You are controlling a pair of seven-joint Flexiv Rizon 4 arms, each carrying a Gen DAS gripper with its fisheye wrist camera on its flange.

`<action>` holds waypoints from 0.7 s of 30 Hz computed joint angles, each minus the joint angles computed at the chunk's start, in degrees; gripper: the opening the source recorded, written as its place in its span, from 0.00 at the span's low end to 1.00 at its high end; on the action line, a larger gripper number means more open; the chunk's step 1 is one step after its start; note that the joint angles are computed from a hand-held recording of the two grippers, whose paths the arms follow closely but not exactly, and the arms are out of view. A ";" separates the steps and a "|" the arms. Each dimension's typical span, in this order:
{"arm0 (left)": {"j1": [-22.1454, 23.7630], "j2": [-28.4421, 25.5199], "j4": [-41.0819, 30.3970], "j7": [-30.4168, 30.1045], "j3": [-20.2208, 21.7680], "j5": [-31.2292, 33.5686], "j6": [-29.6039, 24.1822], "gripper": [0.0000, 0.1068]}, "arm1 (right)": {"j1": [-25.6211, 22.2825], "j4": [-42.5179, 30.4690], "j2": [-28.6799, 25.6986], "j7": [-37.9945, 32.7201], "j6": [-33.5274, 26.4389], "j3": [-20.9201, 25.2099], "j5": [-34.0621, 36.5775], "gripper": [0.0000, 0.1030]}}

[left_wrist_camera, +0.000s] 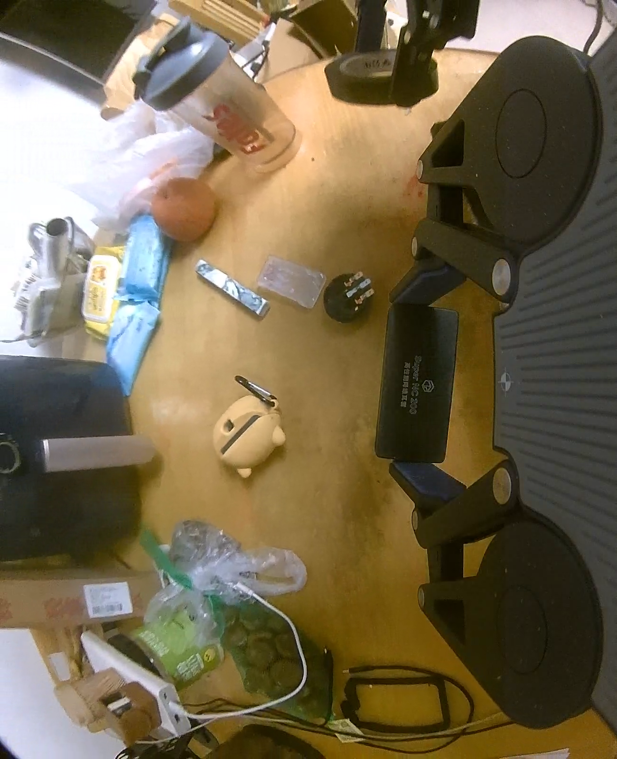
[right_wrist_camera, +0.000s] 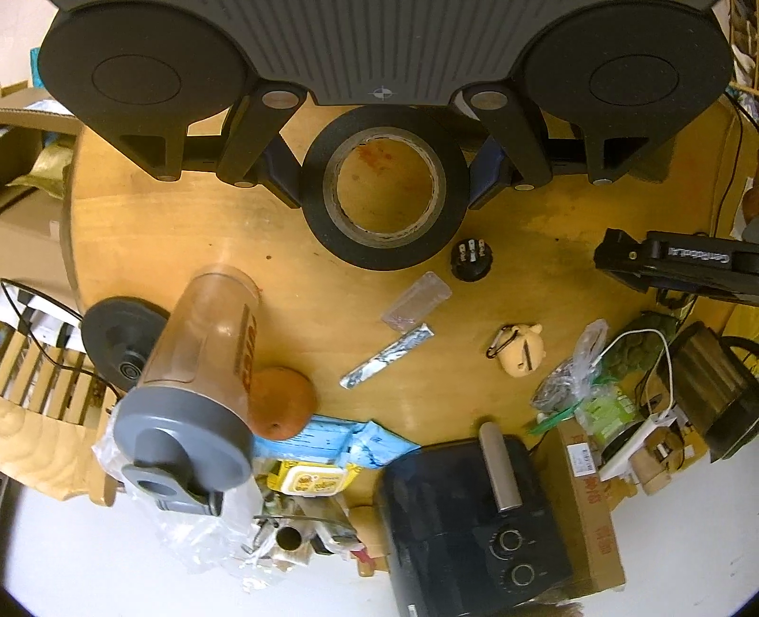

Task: Organize rigid objects
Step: 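Carry the black case with the left gripper while the right carries the tape roll to the box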

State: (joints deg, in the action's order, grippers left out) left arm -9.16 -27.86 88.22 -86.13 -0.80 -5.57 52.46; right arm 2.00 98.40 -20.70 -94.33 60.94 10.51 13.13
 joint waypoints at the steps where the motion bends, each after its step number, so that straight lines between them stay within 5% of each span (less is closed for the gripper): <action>1: 0.20 0.65 0.91 0.25 -0.19 -0.34 0.77 0.65 | -0.22 -0.20 0.00 -0.51 -0.19 0.28 0.38 0.73; 21: 1.76 12.45 19.12 6.16 -2.29 -8.76 11.04 0.65 | -1.17 -1.63 1.70 -10.96 -3.68 2.49 9.60 0.73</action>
